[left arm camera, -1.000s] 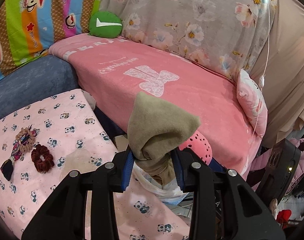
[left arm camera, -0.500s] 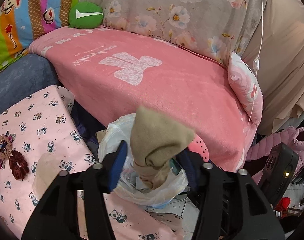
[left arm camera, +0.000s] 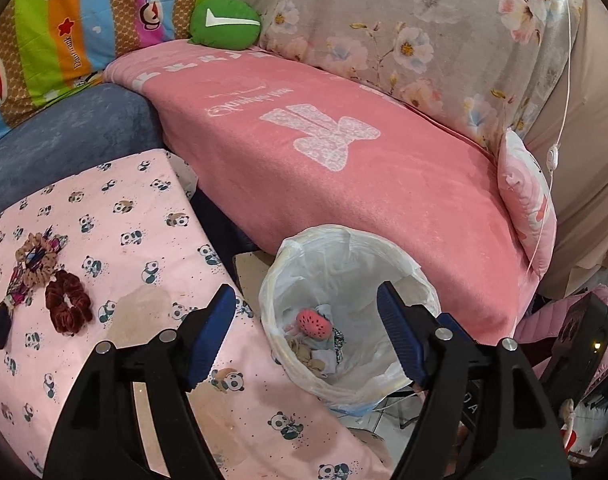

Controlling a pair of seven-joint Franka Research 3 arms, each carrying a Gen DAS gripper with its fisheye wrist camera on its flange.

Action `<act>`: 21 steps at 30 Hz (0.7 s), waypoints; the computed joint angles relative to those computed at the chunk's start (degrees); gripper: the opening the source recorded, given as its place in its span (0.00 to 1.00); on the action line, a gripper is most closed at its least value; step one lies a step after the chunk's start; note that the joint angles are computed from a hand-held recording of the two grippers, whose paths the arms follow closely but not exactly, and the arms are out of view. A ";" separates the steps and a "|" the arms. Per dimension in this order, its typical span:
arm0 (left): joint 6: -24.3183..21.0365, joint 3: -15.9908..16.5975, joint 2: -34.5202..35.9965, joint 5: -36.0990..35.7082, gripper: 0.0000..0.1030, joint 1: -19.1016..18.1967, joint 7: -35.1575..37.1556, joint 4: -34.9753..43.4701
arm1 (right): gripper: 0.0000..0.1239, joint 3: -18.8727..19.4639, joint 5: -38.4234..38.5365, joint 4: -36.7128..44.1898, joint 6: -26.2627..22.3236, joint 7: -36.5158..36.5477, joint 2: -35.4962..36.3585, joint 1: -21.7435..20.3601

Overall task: Collect trash
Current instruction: 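Move both open grippers back to the remaining items on the table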

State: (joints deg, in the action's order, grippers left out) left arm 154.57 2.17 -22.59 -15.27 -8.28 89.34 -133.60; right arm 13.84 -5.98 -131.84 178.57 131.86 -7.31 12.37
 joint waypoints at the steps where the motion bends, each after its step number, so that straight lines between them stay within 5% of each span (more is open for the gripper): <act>1: 0.01 0.24 -0.48 -0.10 0.67 0.22 -0.03 -0.53 | 0.48 0.12 0.02 0.28 -0.14 -0.24 0.12 0.32; 8: 0.25 1.65 -4.13 1.24 0.67 2.62 -1.27 -4.35 | 0.52 1.57 -2.97 2.28 -1.27 0.91 0.91 1.96; 21: -0.28 5.26 -10.53 5.61 0.69 9.01 -4.78 -10.79 | 0.56 -0.39 -3.85 7.61 -5.21 -2.01 5.27 11.36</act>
State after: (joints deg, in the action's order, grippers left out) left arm 154.29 7.43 -33.12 -9.66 0.73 84.56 -144.38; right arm 13.45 -9.84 -124.22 173.35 129.85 -2.05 23.72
